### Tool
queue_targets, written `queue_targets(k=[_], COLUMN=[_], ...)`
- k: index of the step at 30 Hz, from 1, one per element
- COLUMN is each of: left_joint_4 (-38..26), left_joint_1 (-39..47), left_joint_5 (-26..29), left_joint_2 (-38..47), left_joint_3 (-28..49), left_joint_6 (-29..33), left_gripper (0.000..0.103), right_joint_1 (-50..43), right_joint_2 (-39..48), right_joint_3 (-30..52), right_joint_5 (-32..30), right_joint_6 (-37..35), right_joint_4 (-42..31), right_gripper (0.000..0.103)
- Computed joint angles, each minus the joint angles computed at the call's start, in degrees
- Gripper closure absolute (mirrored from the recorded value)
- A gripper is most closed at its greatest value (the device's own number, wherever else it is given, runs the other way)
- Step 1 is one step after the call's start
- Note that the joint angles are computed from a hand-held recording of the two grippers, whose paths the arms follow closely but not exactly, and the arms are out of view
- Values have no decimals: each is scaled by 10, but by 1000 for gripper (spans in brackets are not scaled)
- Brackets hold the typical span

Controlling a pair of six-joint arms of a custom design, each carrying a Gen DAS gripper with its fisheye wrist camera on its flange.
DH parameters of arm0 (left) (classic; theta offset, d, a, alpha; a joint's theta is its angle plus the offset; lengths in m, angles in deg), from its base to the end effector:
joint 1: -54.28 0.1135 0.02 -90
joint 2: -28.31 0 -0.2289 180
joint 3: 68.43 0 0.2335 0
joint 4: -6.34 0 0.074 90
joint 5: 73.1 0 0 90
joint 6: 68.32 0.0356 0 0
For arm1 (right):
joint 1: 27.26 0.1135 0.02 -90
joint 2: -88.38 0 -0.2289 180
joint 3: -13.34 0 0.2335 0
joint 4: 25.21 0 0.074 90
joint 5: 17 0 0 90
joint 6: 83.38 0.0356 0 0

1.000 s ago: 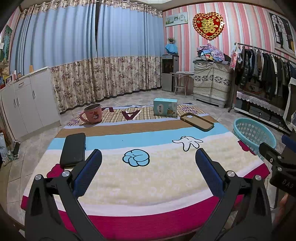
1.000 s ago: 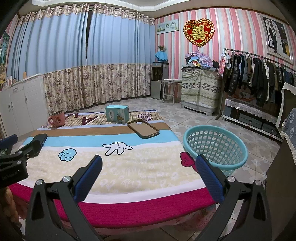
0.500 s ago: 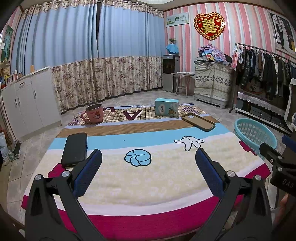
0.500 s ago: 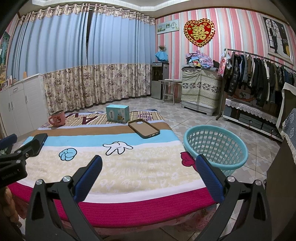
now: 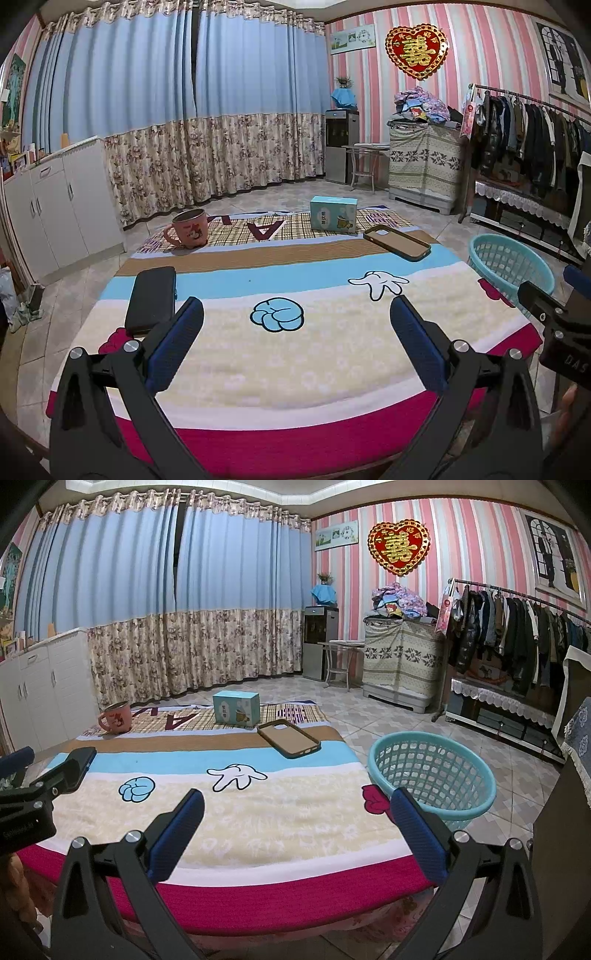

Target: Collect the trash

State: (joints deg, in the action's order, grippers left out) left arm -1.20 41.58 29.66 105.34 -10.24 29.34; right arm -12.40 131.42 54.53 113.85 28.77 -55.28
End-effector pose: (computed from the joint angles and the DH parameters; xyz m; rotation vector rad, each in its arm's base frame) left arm 0.2783 -0.0708 0.2128 0.4963 1.9688 -0.2815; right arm 0.1720 0.0215 0.2088 0.5283 1.9277 -0.3463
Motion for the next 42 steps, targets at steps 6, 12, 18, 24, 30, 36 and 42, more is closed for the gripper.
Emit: queue_targets(k=[6, 12, 18, 24, 30, 36, 42], left_joint_4=[2, 3, 5, 5, 2, -4, -3], left_joint_1=[7, 20, 29, 30, 30, 26, 25], left_joint_5=[4, 8, 12, 14, 17, 14, 13], left_joint_2=[5, 10, 11, 10, 9, 5, 4], left_joint_3=[2, 7, 9, 8, 10, 13, 12], left_joint_6=[5, 12, 13, 13, 12, 12, 12], left_gripper=[5, 5, 5, 5, 5, 5, 5], right_joint_1=[1, -10, -35, -34, -36, -43, -49], right_joint_2=[5, 1, 3, -3, -3, -2, -8], right_joint_3=[-1, -10, -17, -23, -23, -27, -29], right_joint_5=[0, -4, -22, -20, -22, -27, -32], right_joint_6=[0, -6, -9, -7, -8, -11, -9], right_joint_4=[4, 16, 30, 29, 30, 37, 32], right_gripper=[4, 4, 4, 4, 4, 4, 4])
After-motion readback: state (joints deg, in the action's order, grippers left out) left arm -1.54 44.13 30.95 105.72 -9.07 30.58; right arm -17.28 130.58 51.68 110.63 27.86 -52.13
